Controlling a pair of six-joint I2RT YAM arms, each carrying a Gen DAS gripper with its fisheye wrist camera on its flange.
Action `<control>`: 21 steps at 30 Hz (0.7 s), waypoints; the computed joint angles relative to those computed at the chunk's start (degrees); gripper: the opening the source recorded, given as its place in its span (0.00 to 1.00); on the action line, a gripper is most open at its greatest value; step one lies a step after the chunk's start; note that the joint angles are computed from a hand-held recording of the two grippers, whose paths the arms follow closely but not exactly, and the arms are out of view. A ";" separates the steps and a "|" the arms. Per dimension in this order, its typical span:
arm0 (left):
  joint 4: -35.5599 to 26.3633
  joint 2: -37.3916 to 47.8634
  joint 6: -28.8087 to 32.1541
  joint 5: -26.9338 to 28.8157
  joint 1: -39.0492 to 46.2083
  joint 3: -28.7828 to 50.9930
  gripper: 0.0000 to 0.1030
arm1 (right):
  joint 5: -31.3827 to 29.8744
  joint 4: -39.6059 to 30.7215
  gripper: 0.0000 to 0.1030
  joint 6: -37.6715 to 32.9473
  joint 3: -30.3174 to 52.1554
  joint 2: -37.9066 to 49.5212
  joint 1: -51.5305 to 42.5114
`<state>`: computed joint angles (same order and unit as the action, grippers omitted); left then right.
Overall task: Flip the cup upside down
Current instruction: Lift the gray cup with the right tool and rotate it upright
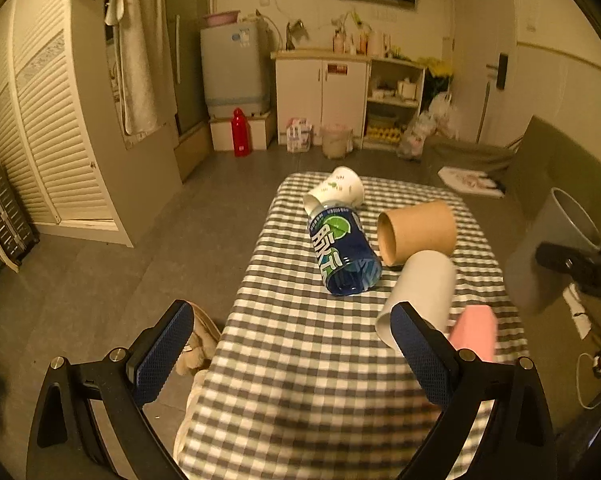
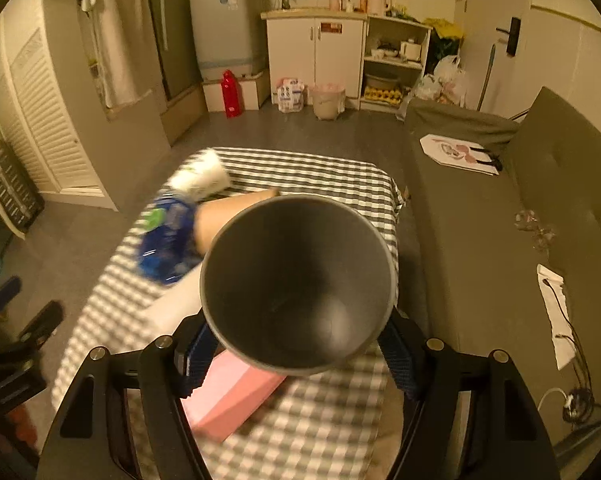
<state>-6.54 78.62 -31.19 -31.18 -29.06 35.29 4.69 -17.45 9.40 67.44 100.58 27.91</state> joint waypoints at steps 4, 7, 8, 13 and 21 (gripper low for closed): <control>-3.21 -9.48 -1.02 -2.16 -2.68 -5.06 0.99 | 2.29 -2.45 0.69 4.18 -7.28 -10.55 6.60; -4.88 -14.56 -2.08 -3.84 -4.24 -8.48 0.99 | 4.71 -5.09 0.69 8.13 -11.40 -15.89 13.71; -5.97 -16.60 -2.93 -4.24 -4.67 -9.75 0.99 | 5.16 -6.05 0.69 9.85 -12.54 -17.18 16.38; -9.12 -22.43 -5.74 -5.59 -5.77 -13.80 0.99 | 2.17 -8.08 0.69 16.92 -15.99 -17.18 26.37; -11.11 -25.80 -8.17 -5.27 -3.97 -18.19 0.99 | -5.97 -0.88 0.69 20.31 -13.59 -1.99 25.29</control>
